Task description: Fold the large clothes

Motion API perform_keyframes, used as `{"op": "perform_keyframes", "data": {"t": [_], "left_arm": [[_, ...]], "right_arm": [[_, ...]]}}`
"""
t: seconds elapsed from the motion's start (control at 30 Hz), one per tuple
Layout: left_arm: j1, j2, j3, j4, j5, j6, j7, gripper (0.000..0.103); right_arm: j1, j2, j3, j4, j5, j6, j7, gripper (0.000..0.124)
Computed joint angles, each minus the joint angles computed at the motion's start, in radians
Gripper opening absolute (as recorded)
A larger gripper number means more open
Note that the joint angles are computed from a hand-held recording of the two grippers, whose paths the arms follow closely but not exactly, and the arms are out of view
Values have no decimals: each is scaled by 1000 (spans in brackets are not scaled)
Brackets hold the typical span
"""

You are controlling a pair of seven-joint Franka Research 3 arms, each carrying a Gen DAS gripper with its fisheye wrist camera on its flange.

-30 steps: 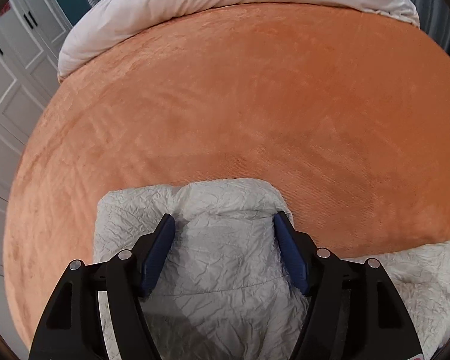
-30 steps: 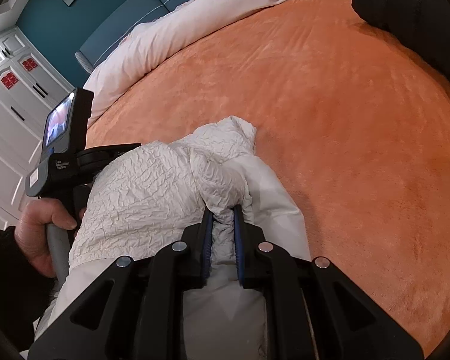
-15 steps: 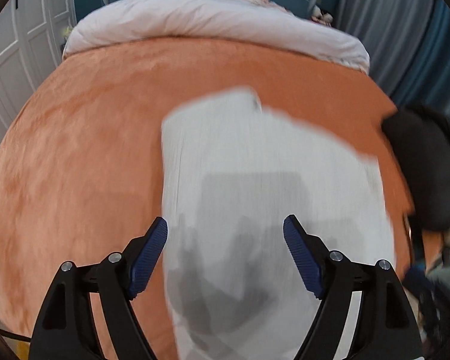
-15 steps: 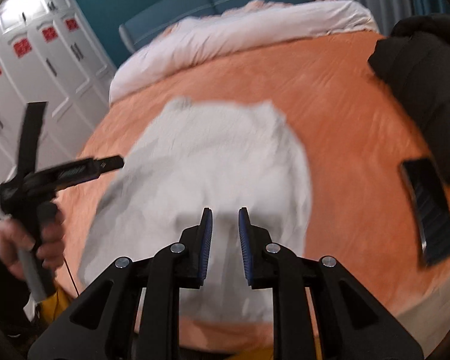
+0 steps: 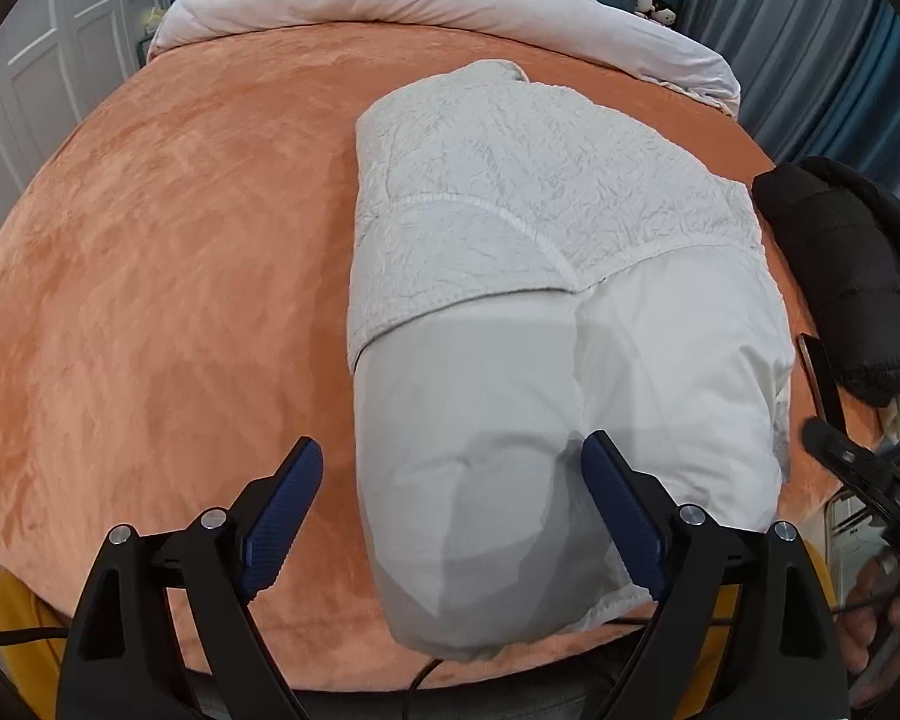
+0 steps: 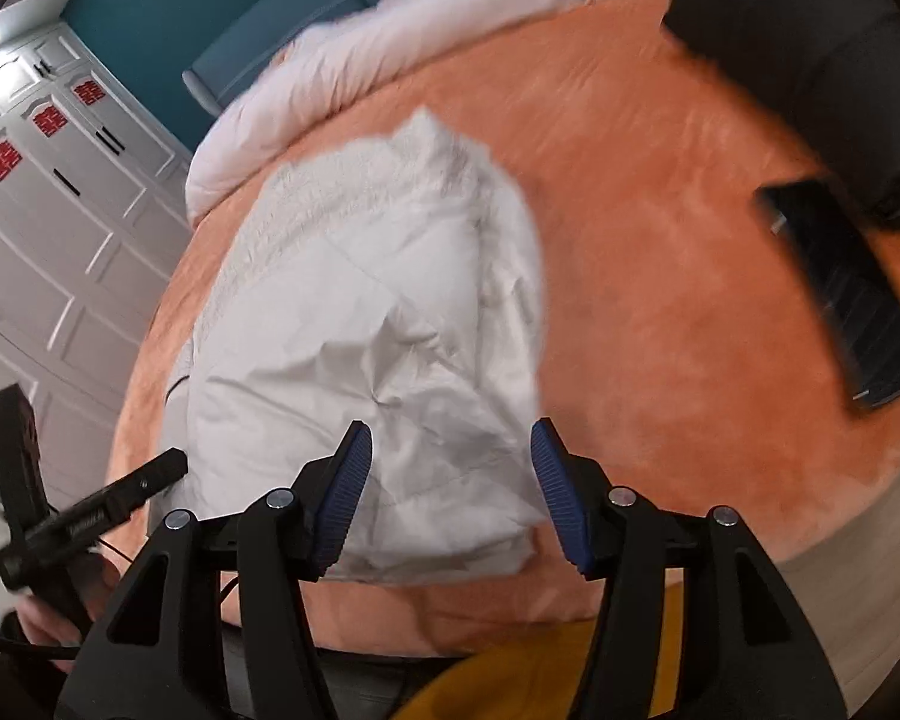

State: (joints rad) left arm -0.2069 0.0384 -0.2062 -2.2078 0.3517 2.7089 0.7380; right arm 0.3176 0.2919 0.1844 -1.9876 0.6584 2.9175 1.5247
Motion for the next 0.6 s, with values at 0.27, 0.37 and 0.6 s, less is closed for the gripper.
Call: {"op": "perform_keyframes", "data": {"t": [0.27, 0.37, 0.6], "left_arm": [[-11, 1, 3, 1, 188, -45, -78, 89], [-17, 14, -3, 2, 181, -45, -64, 90], [-27, 19, 0, 17, 242, -87, -139, 90]], "right_arm": [[4, -123, 39, -156, 104, 85, -56, 0], [64, -108, -31, -177, -43, 28, 61, 0], [133, -72, -135, -95, -373, -77, 327, 0]]}}
